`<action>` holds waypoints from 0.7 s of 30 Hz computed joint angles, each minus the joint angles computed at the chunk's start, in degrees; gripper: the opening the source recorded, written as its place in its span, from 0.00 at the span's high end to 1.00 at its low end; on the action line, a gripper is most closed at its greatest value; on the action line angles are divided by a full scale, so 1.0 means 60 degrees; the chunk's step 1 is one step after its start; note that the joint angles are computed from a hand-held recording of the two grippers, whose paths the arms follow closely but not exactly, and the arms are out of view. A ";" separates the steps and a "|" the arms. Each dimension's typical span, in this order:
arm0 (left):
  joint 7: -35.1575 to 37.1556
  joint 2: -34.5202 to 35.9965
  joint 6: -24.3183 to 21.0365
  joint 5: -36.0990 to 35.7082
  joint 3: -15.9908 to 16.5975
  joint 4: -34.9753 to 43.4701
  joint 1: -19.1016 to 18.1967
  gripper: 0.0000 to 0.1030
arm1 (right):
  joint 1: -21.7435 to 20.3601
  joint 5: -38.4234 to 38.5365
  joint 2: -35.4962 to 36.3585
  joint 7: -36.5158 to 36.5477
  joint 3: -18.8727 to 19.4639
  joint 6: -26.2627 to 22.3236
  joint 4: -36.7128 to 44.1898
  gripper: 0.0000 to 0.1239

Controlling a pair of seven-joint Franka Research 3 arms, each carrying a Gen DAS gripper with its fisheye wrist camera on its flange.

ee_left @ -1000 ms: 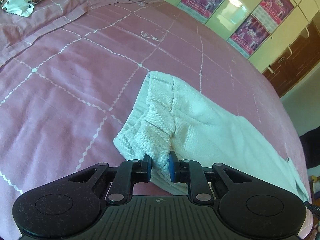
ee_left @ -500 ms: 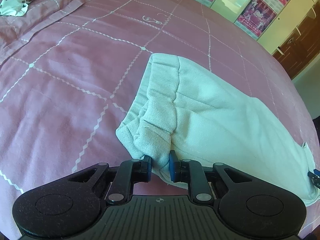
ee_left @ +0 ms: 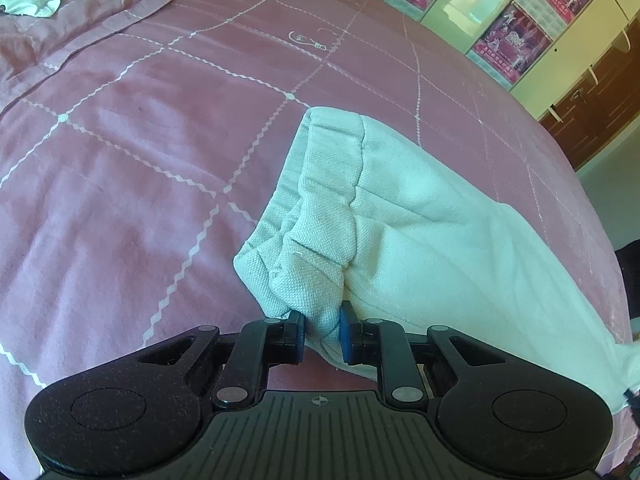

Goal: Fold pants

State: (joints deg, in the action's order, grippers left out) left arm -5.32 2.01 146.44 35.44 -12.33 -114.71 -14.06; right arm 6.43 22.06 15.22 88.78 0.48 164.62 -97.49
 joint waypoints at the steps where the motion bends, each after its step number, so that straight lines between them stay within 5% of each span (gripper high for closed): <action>1: 0.0023 0.0006 -0.0026 -0.0033 -0.0003 0.0019 -0.0002 0.81 | -0.0122 0.0241 0.0142 0.0303 -0.0022 -0.0492 0.0082 0.96; 4: 0.0164 0.0057 -0.0156 -0.0130 -0.0009 0.0123 -0.0014 0.81 | -0.0783 0.2101 0.0153 -0.0351 0.0601 -0.0247 -0.0177 0.89; 6: 0.0051 0.0071 -0.0143 -0.0072 0.0004 0.0127 -0.0024 0.81 | -0.0641 0.2146 0.0125 -0.0075 0.0398 0.0097 -0.0253 0.82; 10: -0.0448 -0.0041 0.0054 0.0262 0.0025 -0.0048 -0.0033 0.82 | -0.1119 0.3305 0.0417 -0.0366 0.0630 -0.0387 0.0121 0.97; 14: -0.1045 -0.0383 0.0324 0.0958 -0.0006 -0.0357 0.0027 0.83 | -0.1416 0.4456 0.0107 -0.2147 0.1096 0.0094 0.0060 0.97; 17: -0.0588 -0.0254 0.0348 0.0556 -0.0037 -0.0310 0.0089 0.83 | -0.0793 0.3263 0.0137 -0.1243 0.0327 -0.0084 0.0072 0.96; 19: -0.0692 -0.0232 0.0320 0.0565 -0.0038 -0.0259 0.0093 0.83 | -0.0363 0.1435 0.0587 0.0433 -0.0380 -0.1230 0.0572 0.96; 21: -0.0777 -0.0276 0.0216 0.0630 -0.0069 -0.0226 0.0066 0.83 | -0.0506 0.1517 0.0414 0.0361 -0.0149 -0.0960 0.0371 0.87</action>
State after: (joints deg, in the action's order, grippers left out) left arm -9.98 0.35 147.74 39.23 -12.74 -116.06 -13.66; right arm 3.39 31.17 17.70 90.94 -0.41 158.86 -95.26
